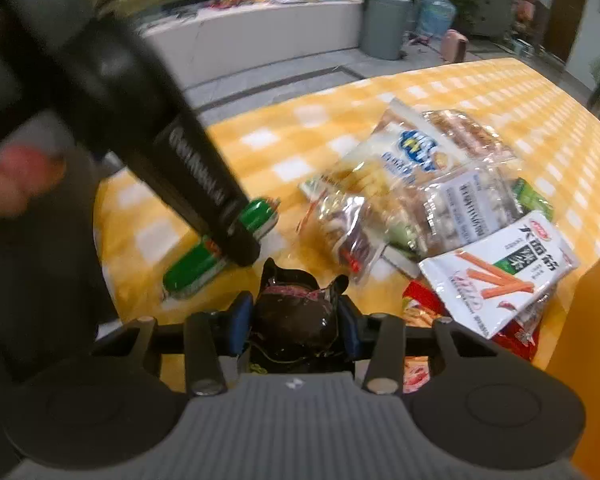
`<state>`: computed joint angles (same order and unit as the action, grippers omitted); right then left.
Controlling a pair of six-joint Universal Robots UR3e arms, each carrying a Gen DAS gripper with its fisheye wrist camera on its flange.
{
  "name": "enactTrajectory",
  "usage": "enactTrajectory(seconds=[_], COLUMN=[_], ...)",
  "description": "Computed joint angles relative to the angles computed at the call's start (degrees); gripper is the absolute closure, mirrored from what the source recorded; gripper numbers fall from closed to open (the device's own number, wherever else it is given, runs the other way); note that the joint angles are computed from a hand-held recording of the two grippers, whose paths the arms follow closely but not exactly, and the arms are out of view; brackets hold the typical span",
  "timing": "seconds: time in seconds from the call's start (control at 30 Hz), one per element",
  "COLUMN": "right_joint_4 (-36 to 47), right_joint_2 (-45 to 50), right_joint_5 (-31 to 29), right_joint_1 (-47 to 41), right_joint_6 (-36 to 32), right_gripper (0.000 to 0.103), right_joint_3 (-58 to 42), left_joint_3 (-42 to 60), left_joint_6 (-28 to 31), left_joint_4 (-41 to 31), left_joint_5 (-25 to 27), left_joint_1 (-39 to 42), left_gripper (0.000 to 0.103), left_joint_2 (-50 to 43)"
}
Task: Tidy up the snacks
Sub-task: 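Close the left gripper on the green sausage while the right gripper grasps the dark brown packet, then carry the dark brown packet and green sausage into the box and release both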
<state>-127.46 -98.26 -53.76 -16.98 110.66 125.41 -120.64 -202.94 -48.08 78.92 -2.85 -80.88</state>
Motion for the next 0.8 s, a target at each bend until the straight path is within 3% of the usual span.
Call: enactTrajectory(seconds=[0.37, 0.43, 0.53, 0.67, 0.8], right_joint_4=[11.6, 15.1, 13.0, 33.9, 43.9], right_joint_2=[-9.5, -11.9, -18.0, -22.2, -25.8], right_joint_5=[8.3, 11.1, 17.1, 23.9, 25.9], right_joint_1=[-5.5, -8.1, -14.0, -24.9, -35.0], right_joint_6=[-1.5, -2.0, 1.7, -4.5, -8.0], right_gripper=[0.059, 0.059, 0.059, 0.059, 0.059], right_joint_3=[-2.8, -3.3, 0.0, -7.4, -11.7], left_joint_3=[2.5, 5.2, 9.9, 20.1, 30.1], left_joint_6=[-5.1, -6.6, -8.9, -13.6, -16.2], left_joint_4=[-4.5, -6.3, -8.3, -10.7, -11.3], left_joint_5=[5.4, 7.6, 8.4, 14.1, 14.6], left_joint_1=[-3.1, -4.9, -7.2, -15.1, -21.2], left_gripper=[0.078, 0.078, 0.078, 0.078, 0.078], left_joint_2=[7.7, 8.6, 9.5, 4.5, -2.9])
